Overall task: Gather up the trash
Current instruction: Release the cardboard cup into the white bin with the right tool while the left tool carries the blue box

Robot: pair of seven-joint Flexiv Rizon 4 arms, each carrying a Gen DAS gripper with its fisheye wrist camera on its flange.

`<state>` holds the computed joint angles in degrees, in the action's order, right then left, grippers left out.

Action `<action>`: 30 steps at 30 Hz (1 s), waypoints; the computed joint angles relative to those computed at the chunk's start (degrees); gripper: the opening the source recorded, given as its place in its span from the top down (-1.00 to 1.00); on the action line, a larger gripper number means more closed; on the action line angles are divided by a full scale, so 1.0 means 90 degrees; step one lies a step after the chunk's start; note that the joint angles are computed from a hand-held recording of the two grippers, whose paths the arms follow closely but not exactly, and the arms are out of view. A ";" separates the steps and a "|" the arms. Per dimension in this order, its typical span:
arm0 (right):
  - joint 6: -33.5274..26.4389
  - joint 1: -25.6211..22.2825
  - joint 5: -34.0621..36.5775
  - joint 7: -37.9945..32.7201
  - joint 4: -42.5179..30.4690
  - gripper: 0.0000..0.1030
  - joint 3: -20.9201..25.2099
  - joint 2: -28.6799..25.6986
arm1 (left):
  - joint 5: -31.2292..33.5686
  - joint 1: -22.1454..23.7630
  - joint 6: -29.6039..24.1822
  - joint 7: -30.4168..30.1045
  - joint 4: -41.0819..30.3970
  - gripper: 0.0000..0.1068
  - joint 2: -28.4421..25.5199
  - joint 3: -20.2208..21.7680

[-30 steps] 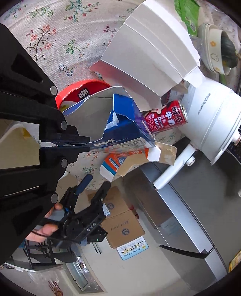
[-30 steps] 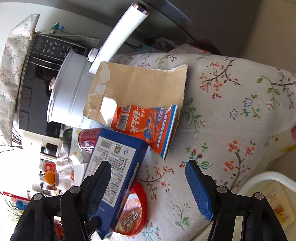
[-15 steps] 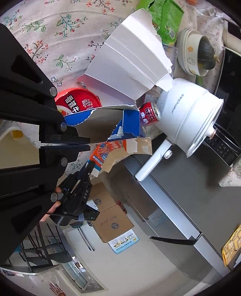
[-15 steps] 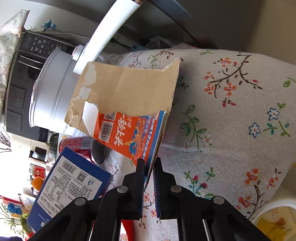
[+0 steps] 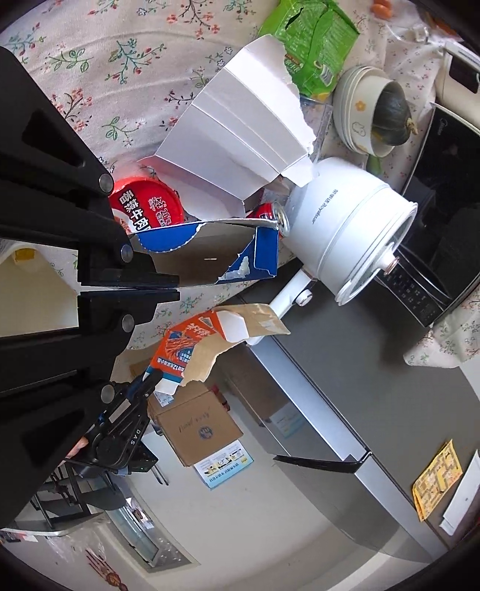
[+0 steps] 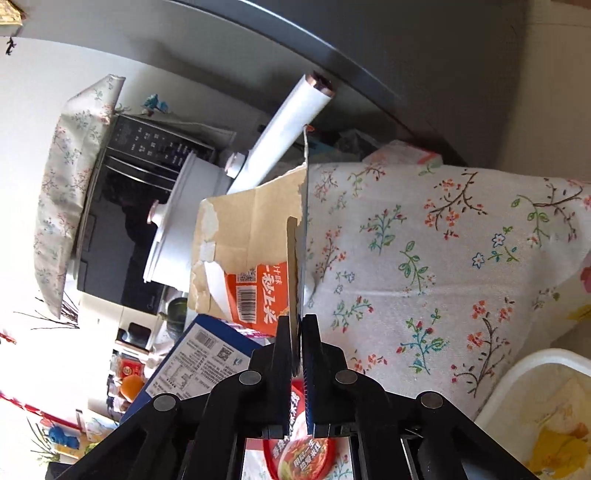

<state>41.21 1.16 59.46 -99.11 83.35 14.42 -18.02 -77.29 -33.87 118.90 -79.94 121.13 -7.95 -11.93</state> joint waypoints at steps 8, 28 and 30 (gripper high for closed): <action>-0.0413 -0.0223 -0.0064 -0.0148 0.0235 0.92 -0.0200 0.0470 | 0.0649 -0.0047 0.0178 -0.0608 0.0296 1.00 0.0209 0.0061; -0.2254 -0.0353 -0.1159 -0.0284 0.1080 0.91 -0.1002 0.1319 | 0.0774 -0.0334 0.0089 -0.0034 -0.0243 1.00 -0.0068 -0.0115; -0.2394 -0.0350 -0.1334 -0.0345 0.1133 0.91 -0.1046 0.1356 | 0.0970 -0.0353 0.0044 -0.0120 -0.0320 1.00 -0.0130 -0.0077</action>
<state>19.66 -1.99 47.46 -102.21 93.55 5.01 -5.81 -68.56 -37.05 119.30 -81.02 118.25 -9.12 -12.62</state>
